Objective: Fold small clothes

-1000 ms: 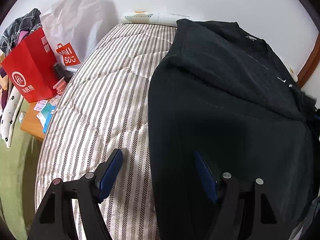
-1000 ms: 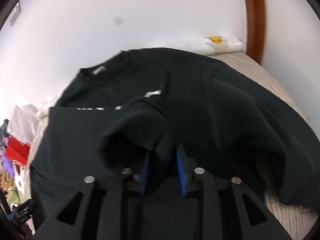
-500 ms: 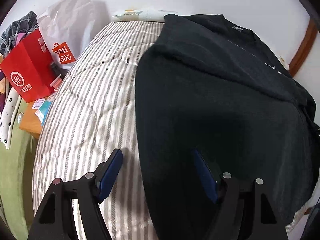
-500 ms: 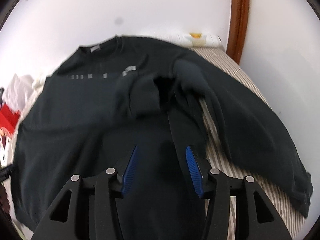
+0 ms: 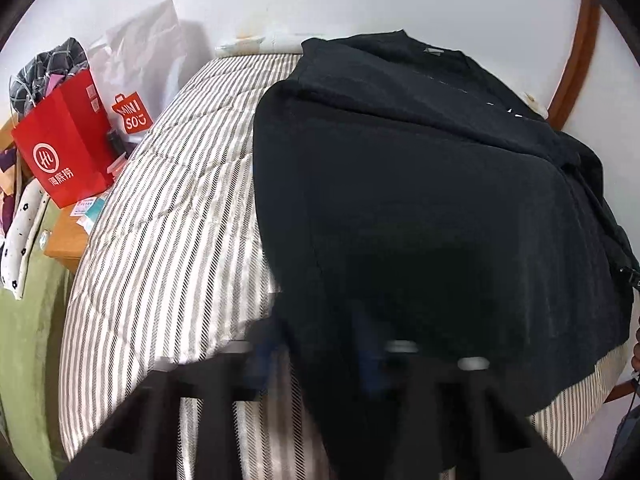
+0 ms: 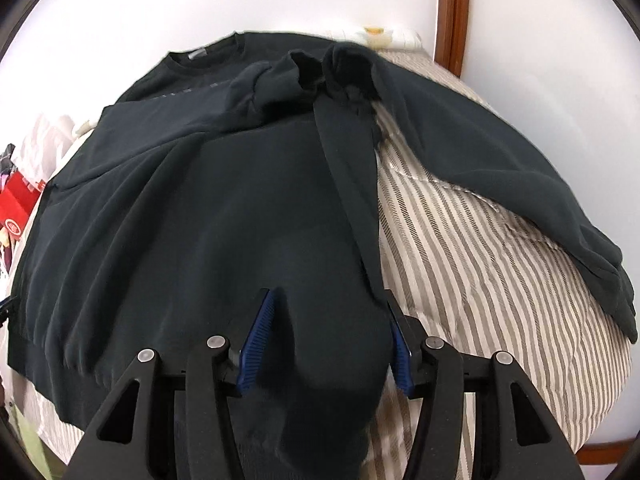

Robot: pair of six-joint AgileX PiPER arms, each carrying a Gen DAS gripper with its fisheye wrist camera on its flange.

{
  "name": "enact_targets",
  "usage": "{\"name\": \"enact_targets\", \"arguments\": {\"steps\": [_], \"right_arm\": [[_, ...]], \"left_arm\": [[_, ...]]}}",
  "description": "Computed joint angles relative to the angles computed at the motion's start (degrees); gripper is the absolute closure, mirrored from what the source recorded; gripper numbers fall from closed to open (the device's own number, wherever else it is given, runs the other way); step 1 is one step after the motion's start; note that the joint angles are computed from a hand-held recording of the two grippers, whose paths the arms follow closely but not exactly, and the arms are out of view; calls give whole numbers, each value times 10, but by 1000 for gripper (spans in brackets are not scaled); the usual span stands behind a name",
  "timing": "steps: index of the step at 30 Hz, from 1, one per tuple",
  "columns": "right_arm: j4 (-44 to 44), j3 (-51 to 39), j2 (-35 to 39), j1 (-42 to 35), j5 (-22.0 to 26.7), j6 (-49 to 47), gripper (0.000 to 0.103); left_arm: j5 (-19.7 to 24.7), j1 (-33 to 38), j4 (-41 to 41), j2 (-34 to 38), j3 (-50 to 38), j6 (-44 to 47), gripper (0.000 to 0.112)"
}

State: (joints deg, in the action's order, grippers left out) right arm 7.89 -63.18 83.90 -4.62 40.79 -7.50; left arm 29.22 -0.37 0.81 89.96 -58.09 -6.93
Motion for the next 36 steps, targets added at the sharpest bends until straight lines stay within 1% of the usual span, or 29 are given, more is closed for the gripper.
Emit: {"name": "enact_targets", "arguments": {"steps": [1, 2, 3, 4, 7, 10, 11, 14, 16, 19, 23, 24, 26, 28, 30, 33, 36], "right_arm": [[4, 11, -8, -1, -7, -5, 53], [5, 24, -17, 1, -20, -6, 69], [26, 34, -21, -2, -30, -31, 82], [55, 36, -23, -5, -29, -61, 94], [74, 43, -30, -14, -28, -79, 95], [77, 41, -35, -21, -13, -79, 95], [81, 43, -37, -24, -9, -82, 95], [84, 53, -54, -33, -4, -89, 95], [80, 58, -61, -32, -5, -90, 95], [65, 50, -59, -31, -1, -80, 95], [91, 28, -57, -57, 7, -101, 96], [118, 22, -58, -72, 17, -124, 96], [160, 8, -58, -98, 40, -159, 96], [168, 4, -61, -106, 45, -175, 96], [153, 6, -57, -100, 44, -166, 96], [96, 14, -41, -73, 32, -126, 95], [36, 17, -35, -45, 28, -75, 91]], "left_arm": [[-5, 1, -14, -4, 6, 9, 103], [-10, 1, -11, -7, 10, 1, 104], [-17, 3, -15, -12, 18, 0, 104], [-18, 5, -23, -16, 22, 4, 105], [-12, 13, -53, -39, 40, 28, 105], [-8, 17, -70, -70, 65, 50, 105], [-7, 15, -71, -78, 71, 50, 105], [-8, -1, -40, -98, 92, 18, 105], [-11, -3, -39, -109, 107, 15, 105], [-15, 13, -82, -119, 120, 53, 105], [-2, 50, -177, -111, 112, 138, 105], [3, 57, -193, -109, 110, 151, 105], [12, 65, -213, -102, 105, 171, 105], [9, 63, -210, -96, 105, 173, 104], [3, 51, -183, -92, 105, 151, 104], [3, 40, -152, -90, 100, 120, 101], [15, 41, -152, -87, 88, 119, 100]]}}
